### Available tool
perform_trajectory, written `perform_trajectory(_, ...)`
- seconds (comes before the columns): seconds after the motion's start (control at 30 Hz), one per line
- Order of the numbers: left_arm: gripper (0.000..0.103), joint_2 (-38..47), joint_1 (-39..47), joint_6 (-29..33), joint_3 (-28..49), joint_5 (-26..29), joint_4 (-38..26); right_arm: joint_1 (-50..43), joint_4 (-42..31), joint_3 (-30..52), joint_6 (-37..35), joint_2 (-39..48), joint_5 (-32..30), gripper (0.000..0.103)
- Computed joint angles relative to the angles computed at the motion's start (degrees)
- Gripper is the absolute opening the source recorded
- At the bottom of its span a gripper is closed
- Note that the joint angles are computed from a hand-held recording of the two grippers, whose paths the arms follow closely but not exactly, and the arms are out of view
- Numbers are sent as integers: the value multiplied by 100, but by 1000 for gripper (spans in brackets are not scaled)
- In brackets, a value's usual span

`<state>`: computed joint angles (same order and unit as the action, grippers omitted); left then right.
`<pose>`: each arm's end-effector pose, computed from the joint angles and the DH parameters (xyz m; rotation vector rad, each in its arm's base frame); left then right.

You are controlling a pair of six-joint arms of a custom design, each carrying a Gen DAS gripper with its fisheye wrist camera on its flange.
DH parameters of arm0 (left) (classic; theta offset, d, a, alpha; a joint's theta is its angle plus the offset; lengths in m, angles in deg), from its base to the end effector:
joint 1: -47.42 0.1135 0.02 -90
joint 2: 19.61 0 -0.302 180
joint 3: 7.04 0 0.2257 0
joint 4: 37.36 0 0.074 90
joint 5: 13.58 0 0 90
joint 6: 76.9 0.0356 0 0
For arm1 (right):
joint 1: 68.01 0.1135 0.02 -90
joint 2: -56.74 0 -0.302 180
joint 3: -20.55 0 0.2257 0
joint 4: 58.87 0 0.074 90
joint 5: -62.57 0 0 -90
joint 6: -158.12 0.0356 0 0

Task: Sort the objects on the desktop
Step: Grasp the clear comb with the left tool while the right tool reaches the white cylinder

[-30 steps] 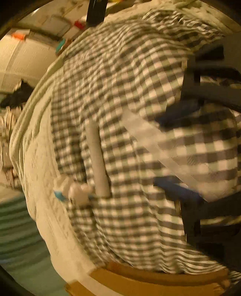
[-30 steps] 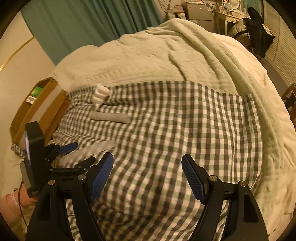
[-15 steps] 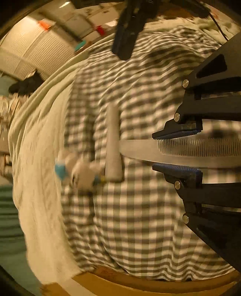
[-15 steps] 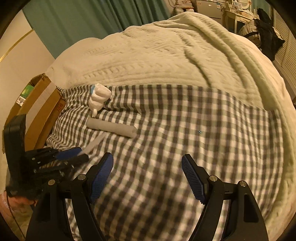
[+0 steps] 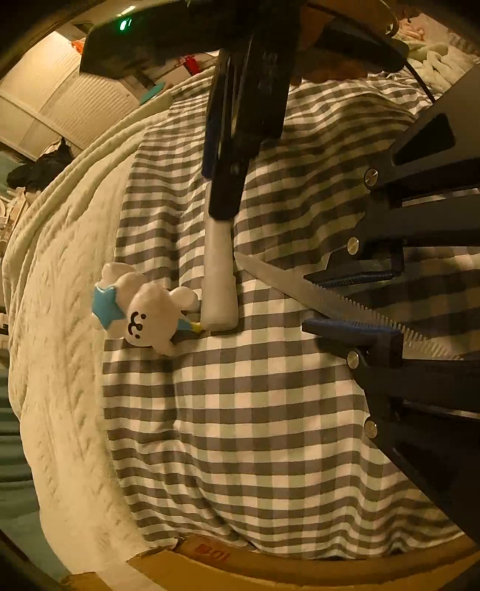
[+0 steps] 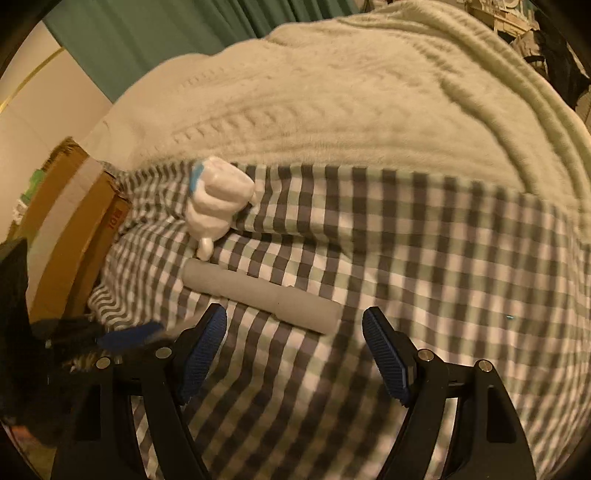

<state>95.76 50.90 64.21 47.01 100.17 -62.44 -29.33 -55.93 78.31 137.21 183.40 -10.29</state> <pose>0.2648 0.0017 0.0820 1.1703 2.6048 -0.4924 0.2607 0.1953 0.0465 0.7765 2.5332 0.2203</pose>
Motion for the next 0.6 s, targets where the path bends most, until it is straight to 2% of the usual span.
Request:
perform_trajectory(0.1, 18, 171, -25, -137, 186, -25, -185, -145, 179, 149, 36, 325, -216, 68)
perform_trajectory(0.13, 18, 186, -79, -208, 188, -30, -174, -155, 194, 176, 52, 381, -218, 62)
perform_trajectory(0.17, 18, 186, -84, -191, 180, -44, -170, -148, 124, 231, 49, 411, -180, 52)
perform_trajectory(0.27, 18, 168, -139, -57, 55, -149, 27, -129, -33, 305, -118, 408, -118, 41)
perform_trajectory(0.47, 17, 84, -373, 80, -355, -297, 681, 52, -3, 35, -173, 200, -18, 35)
perform_trajectory(0.53, 15, -49, -382, 216, -595, -327, 952, 169, -235, 31, -160, 73, 94, 34)
perform_trajectory(0.6, 10, -182, -416, 237, -727, -368, 1016, 356, -771, 127, -76, -127, 504, 34)
